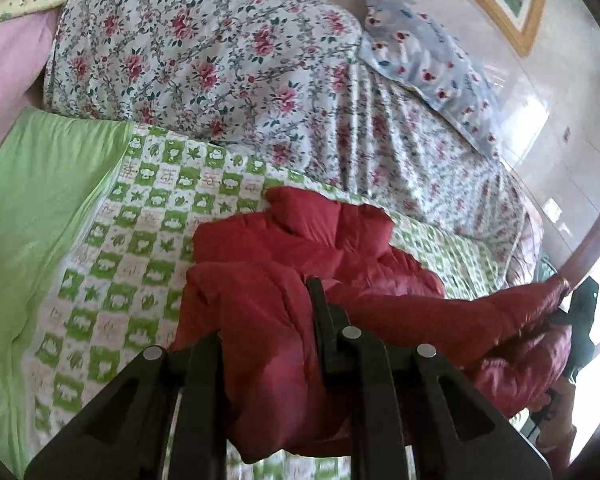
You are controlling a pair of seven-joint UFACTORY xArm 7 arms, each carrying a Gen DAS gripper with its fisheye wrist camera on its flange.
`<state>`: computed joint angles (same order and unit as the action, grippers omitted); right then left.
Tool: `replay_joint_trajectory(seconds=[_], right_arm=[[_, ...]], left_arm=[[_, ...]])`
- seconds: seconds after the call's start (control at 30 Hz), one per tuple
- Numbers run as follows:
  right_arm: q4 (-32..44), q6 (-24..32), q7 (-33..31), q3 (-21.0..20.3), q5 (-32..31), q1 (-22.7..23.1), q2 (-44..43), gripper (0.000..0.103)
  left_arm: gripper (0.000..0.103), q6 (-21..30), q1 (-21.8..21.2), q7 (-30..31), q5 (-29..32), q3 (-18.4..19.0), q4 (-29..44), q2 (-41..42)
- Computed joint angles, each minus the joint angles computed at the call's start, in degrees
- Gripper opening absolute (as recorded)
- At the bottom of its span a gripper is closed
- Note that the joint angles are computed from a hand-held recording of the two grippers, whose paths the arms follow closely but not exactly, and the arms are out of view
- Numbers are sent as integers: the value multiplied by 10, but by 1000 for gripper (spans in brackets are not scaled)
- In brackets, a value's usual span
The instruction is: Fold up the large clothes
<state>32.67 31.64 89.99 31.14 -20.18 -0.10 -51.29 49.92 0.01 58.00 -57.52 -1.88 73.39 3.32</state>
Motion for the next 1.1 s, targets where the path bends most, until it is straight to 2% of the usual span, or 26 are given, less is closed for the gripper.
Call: replay_joint_trajectory(seconds=[0.17, 0.3, 0.43, 0.63, 0.87, 0.93, 1.0, 1.1], right_arm=[[-18, -74, 23, -8, -19, -61, 37, 25], [-36, -141, 64, 4, -33, -130, 74, 26], [-42, -200, 88, 24, -44, -192, 121, 26], [-29, -268, 118, 99, -65, -316, 176, 29], [-21, -333, 128, 205, -44, -457, 216, 30], [-22, -351, 129, 241, -32, -499, 219, 30], [-24, -359, 125, 262, -18, -521, 217, 30], [-18, -355, 113, 294, 1, -552, 217, 30]], left_arm=[[17, -37, -14, -65, 31, -23, 79, 81], [17, -71, -20, -119, 77, -47, 142, 151], [17, -80, -25, -175, 136, -64, 214, 224], [19, -77, -30, -244, 208, -90, 325, 327], [20, -41, -31, -310, 270, -110, 433, 416], [21, -29, -25, -312, 273, -118, 445, 423], [23, -21, -20, -309, 276, -121, 444, 418], [27, -41, -7, -278, 264, -130, 396, 379]])
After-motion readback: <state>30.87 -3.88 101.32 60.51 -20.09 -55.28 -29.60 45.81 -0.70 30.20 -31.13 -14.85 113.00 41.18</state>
